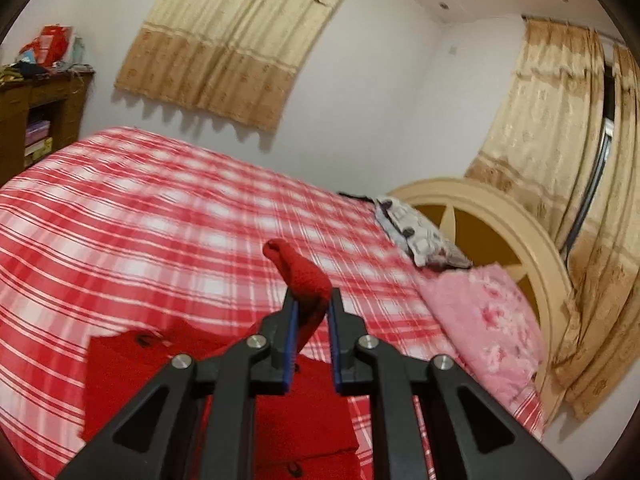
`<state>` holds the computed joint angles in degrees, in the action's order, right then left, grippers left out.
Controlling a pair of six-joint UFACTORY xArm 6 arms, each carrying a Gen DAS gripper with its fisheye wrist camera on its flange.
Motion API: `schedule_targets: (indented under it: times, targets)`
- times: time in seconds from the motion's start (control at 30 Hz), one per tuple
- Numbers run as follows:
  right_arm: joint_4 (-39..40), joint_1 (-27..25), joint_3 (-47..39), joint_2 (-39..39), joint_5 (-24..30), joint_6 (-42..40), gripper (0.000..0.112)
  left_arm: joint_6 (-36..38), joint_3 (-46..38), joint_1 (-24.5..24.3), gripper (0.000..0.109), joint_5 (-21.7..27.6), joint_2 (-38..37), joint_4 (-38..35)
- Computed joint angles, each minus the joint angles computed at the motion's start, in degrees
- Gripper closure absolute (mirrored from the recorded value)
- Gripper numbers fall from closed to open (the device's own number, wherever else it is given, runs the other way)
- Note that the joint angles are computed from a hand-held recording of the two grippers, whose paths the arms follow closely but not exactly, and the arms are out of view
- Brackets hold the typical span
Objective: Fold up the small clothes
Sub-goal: 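Lift the sleeve with the left tool and fold it over the body, then release the sleeve onto the sweater with the left tool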
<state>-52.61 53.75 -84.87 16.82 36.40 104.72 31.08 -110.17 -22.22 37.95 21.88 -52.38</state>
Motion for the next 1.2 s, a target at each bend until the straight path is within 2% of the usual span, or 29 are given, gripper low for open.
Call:
schedule_targets:
  times: [0.13, 0.23, 0.3, 0.37, 0.4, 0.47, 0.53, 0.6, 0.77, 0.83, 0.9, 0.97, 1.0, 1.07, 1.2]
  targets:
    - [1.03, 0.01, 2.42, -0.46, -2.34, 1.48, 0.01, 1.66, 4.35, -4.5, 0.095, -2.48, 0.08, 1.55]
    - [3.18, 0.23, 2.65, 0.42, -3.46, 0.0, 0.01, -0.43, 6.3, -7.5, 0.094, -5.02, 1.17, 8.24]
    - [4.47, 0.37, 2.45, 1.12, -4.1, -1.18, 0.01, -1.45, 6.44, -8.68, 0.088, -4.5, 2.06, 12.07]
    - [5.61, 0.37, 2.44, 1.66, -4.85, -2.24, 0.01, -3.94, 7.55, -9.91, 0.074, -5.34, 1.93, 18.33]
    - [6.24, 0.29, 2.45, 1.99, -5.41, -2.83, 0.01, -3.14, 8.78, -10.19, 0.069, -4.89, 1.03, 18.25]
    - [7.65, 0.06, 2.49, 2.55, -6.6, -4.22, 0.01, 0.92, 10.7, -10.07, 0.052, -4.59, -0.57, 14.56]
    - [7.77, 0.08, 2.5, 2.92, -7.19, -4.5, 0.01, 3.93, 14.44, -9.96, 0.041, -6.61, -3.67, 13.67]
    - [7.9, 0.09, 2.5, 3.03, -7.37, -4.91, 0.01, 7.27, 17.29, -9.65, 0.037, -8.86, -5.94, 12.5]
    - [6.81, -0.62, 4.46, 1.53, -10.39, -3.3, 0.01, 7.42, 27.67, -5.66, 0.016, -20.82, -10.7, 19.95]
    - [5.16, -1.21, 6.19, -0.27, -11.64, -1.01, 0.01, 5.09, 30.15, -3.13, 0.015, -23.98, -10.64, 25.51]
    - [3.0, -1.33, 6.76, -1.85, -9.84, 0.86, 0.01, -1.4, 32.92, 0.15, 0.015, -26.87, -10.78, 35.48]
    - [1.41, -1.17, 7.64, -4.54, -5.55, 1.73, 0.011, -7.23, 34.65, 3.62, 0.015, -27.1, -10.9, 43.13]
    - [0.97, -1.32, 8.01, -5.37, -4.62, 2.23, 0.013, -8.27, 34.9, 4.88, 0.015, -26.49, -10.91, 44.13]
    - [0.26, -2.2, 8.73, -7.32, -2.36, 3.26, 0.02, -7.67, 36.57, 7.28, 0.015, -25.97, -11.68, 42.42]
    - [1.35, -4.86, 7.43, -7.5, 0.88, 0.72, 0.038, -7.62, 38.68, 9.02, 0.015, -26.44, -11.99, 40.95]
